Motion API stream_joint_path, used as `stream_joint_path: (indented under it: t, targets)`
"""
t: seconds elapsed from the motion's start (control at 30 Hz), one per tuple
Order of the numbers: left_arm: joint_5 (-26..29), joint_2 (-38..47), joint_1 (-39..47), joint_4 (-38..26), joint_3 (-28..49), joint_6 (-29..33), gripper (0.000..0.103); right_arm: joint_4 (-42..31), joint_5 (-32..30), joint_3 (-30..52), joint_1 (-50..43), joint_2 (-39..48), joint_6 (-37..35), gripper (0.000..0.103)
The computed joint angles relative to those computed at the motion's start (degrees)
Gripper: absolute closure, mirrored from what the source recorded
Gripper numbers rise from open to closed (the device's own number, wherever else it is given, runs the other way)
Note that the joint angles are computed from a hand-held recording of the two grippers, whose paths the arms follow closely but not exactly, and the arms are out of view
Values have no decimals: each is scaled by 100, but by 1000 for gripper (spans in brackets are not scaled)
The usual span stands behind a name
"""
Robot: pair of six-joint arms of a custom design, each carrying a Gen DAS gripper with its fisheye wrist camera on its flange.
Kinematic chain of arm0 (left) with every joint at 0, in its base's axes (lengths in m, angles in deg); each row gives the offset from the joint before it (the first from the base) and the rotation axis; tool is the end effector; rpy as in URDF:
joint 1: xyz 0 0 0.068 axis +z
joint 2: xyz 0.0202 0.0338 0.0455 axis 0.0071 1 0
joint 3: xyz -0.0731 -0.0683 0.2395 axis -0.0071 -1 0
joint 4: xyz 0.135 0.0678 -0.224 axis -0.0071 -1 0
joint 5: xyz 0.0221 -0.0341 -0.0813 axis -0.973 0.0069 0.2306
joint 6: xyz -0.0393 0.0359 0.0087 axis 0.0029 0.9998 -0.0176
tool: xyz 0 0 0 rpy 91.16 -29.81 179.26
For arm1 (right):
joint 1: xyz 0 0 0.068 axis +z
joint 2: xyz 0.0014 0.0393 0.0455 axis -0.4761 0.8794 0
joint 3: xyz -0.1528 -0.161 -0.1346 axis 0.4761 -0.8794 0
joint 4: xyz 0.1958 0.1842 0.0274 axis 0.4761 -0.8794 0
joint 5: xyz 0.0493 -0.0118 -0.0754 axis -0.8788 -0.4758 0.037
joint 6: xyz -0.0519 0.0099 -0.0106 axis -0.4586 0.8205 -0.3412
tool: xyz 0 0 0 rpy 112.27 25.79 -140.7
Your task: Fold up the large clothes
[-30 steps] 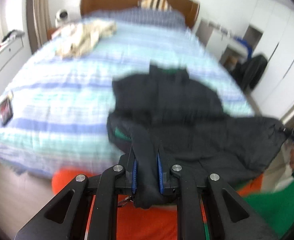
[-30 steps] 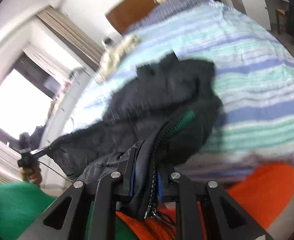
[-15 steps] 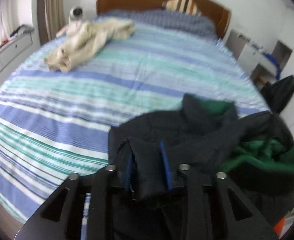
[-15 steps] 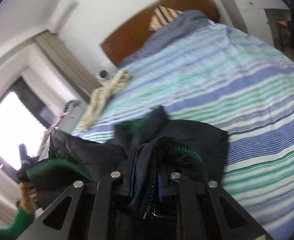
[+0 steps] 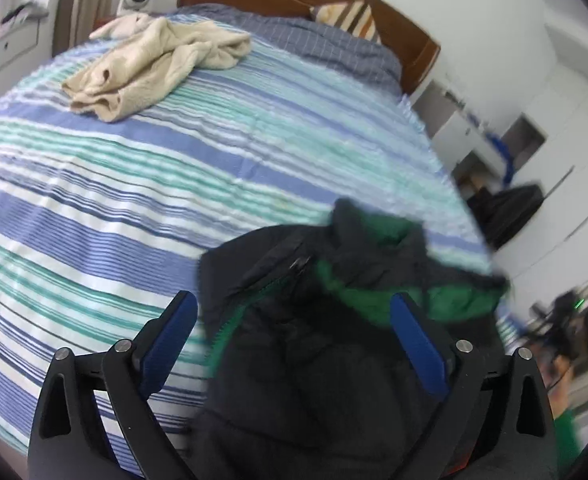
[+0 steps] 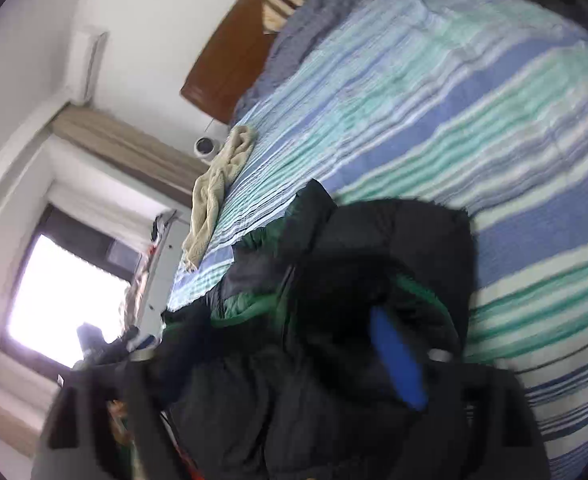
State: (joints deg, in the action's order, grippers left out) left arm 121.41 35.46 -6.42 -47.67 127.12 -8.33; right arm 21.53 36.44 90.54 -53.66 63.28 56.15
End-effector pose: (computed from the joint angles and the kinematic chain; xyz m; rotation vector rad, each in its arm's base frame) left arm 0.3679 -0.0634 0.4022 0.5261 2.4648 -0.7230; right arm 0.0976 -0.0242 0.3138 0.7140 2.1518 0.6878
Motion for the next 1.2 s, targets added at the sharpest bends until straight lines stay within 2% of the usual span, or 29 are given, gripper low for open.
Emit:
stream_joint_path:
  t: [0.07,0.13,0.2,0.23,0.27,0.3,0.33,0.37,0.43,0.57,0.63,0.7,0.73,0.8,0.9,0.93,1.03,1.2]
  targets:
    - [-347,130,-106,-60,-177,391,6,-123,1384,171,977,242,-93,10]
    - [-813,289,-308,-58,-295,456,7,-125,2795,225,2171,739,-21,10]
    - [-1296,355,-613,156,-548,444,11,59,3463,88,2788,1238,-124,10]
    - [-1371,352,-691,192,-602,476,23,174,3472,-1,2881,1375,-148,10]
    - [-1419,371,-778,185,-591,468,42,254,3368,-68,2845,1434,-195,11]
    - [-1555,369,-863,183,-568,421,50,357,3515,-57,3017,1542,-42,15]
    - [-1822,265,-986,269,-599,342,72,379,3670,15,3116,1620,14,48]
    - [-1971,227,-1040,312,-554,331,86,224,4067,250,3408,1755,220,75]
    - [-2162,98,-1102,450,-338,193,89,-39,4608,643,3682,1916,347,88]
    - [-1685,189,-927,947,265,-441,89,-188,5738,1530,4002,2068,293,89]
    - [-2094,278,-1104,1402,336,-811,89,17,6166,1783,4058,2290,261,89]
    - [-2587,467,-1307,1745,284,-867,88,232,6316,1820,3982,2503,204,90]
    - [-2968,592,-1455,1959,131,-823,88,456,6309,1690,3835,2641,115,90]
    - [-3381,784,-1591,2150,-119,-782,88,792,6103,1369,3539,2839,112,89]
    - [-3761,619,-1676,2886,-1289,-658,81,1326,5795,646,3203,3210,259,90]
    - [-3746,557,-1660,3141,-1640,-643,76,1608,5540,274,3036,3305,272,90]
    - [-3489,400,-1553,3624,-2162,-773,74,2343,5367,-556,2898,2985,251,87]
    - [-3282,443,-1548,3840,-2324,-960,71,2983,5120,-1074,2695,2760,350,86]
